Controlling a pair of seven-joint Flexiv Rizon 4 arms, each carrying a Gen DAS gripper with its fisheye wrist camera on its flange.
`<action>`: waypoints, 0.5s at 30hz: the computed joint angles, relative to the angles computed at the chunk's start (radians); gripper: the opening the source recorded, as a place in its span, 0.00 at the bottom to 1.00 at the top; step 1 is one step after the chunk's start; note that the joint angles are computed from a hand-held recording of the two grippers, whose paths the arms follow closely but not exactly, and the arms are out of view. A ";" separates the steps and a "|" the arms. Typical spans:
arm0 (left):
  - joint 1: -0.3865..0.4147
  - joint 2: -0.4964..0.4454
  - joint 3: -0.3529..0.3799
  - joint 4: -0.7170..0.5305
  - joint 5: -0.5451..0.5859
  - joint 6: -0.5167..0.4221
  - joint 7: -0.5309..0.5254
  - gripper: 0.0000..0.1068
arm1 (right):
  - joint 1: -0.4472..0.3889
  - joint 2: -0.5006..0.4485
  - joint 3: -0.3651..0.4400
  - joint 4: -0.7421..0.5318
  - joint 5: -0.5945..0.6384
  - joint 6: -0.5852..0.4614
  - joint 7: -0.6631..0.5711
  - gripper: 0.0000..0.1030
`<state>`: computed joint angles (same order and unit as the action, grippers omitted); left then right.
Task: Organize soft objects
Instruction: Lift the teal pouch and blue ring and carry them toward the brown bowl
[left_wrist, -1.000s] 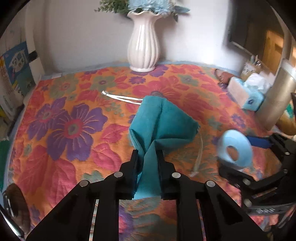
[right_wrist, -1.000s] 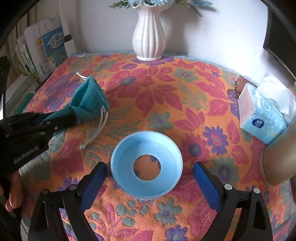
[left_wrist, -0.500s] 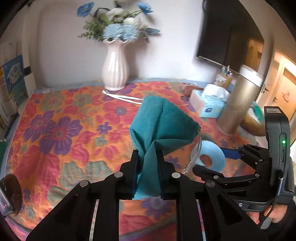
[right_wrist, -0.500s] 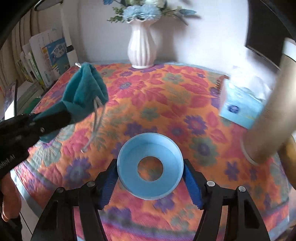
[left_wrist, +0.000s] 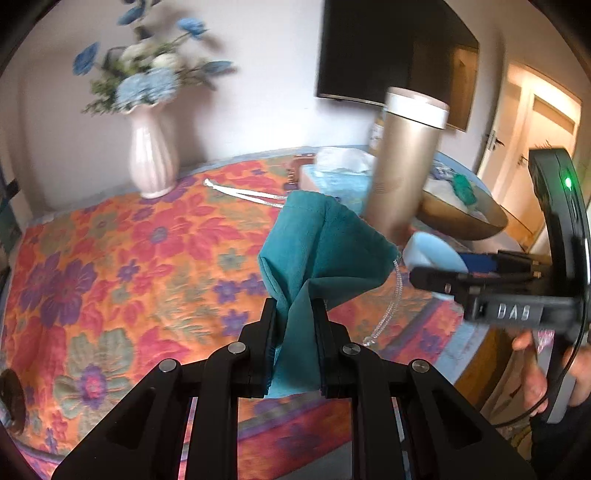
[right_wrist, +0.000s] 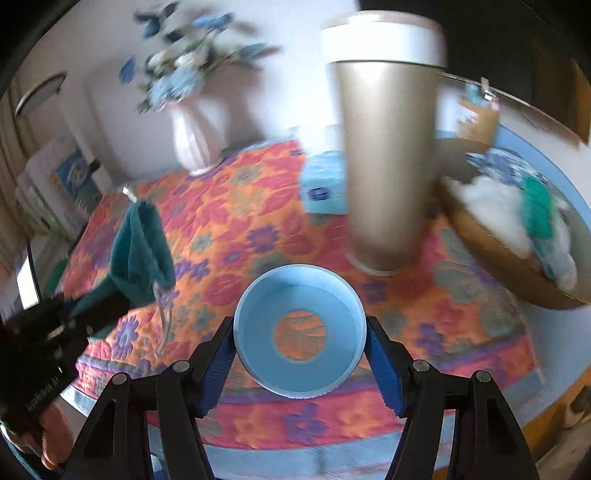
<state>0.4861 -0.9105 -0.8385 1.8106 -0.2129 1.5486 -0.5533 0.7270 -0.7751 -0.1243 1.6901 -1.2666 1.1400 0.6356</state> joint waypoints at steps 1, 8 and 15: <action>-0.001 0.002 -0.005 0.006 0.004 0.002 0.003 0.13 | 0.004 0.025 -0.012 0.034 -0.026 0.004 0.044 0.64; -0.015 0.006 -0.057 0.030 0.031 0.002 0.014 0.13 | -0.034 0.150 0.021 0.172 -0.181 -0.062 0.225 0.64; -0.049 -0.006 -0.114 0.006 0.011 -0.050 0.034 0.13 | -0.091 0.261 0.096 0.291 -0.253 -0.185 0.322 0.64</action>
<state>0.4373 -0.9167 -0.9520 1.8168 -0.2024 1.4985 -0.5192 0.6358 -0.5137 -0.0280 1.9808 -1.5193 0.9553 0.9575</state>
